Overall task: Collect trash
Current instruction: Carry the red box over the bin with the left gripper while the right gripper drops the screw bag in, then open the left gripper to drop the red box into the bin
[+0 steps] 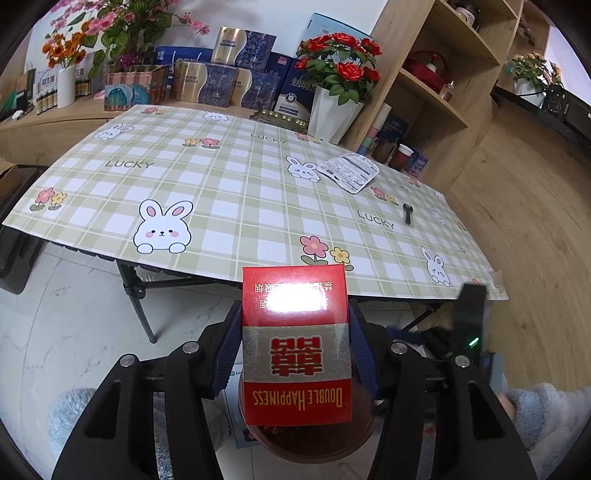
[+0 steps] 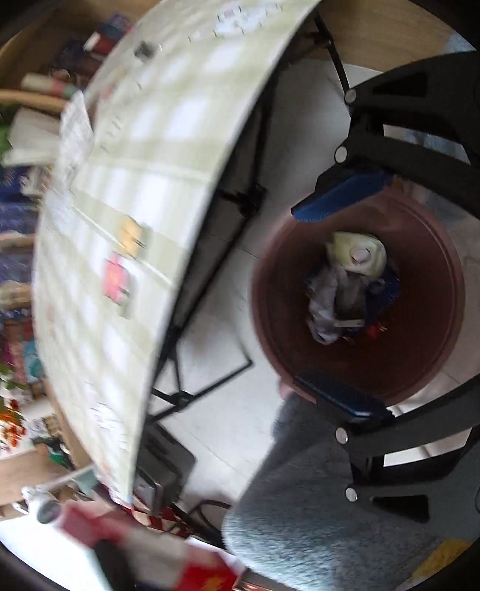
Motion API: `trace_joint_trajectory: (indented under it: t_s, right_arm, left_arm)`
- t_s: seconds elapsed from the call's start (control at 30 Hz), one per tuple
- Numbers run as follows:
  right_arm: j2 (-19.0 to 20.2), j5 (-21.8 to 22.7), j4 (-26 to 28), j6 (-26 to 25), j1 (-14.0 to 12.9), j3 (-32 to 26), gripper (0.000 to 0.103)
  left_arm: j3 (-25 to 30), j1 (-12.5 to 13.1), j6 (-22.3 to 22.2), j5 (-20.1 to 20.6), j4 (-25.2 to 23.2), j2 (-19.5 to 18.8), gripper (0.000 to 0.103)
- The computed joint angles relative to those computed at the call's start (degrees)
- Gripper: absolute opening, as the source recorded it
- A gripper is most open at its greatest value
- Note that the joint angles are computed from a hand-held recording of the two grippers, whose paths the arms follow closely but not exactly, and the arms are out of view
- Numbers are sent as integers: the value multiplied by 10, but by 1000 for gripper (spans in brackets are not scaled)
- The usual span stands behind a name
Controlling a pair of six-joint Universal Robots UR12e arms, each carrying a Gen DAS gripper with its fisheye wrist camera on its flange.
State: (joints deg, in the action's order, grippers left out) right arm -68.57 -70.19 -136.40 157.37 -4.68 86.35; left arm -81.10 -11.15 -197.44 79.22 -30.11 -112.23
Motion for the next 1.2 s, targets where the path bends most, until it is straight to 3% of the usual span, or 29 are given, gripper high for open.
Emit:
trace_joint_trajectory:
  t_s: [0.17,0.5,0.77,1.2]
  right_arm:
    - [-21,5,-115,69,-18,21,95]
    - [-38,-20,-234,115,-38,29,97]
    - [-43,-22,-245,123,-43,38,97]
    - [-48,-3,-224,188,-61,48,97]
  left_arm:
    - [0,-2,4,-2,-5,0,53]
    - [9,-10,22,-2,-23,-6,54]
    - [25,-22,50,-6,-65,-17,54]
    - [66,-40,92,-12,-145,-47,54]
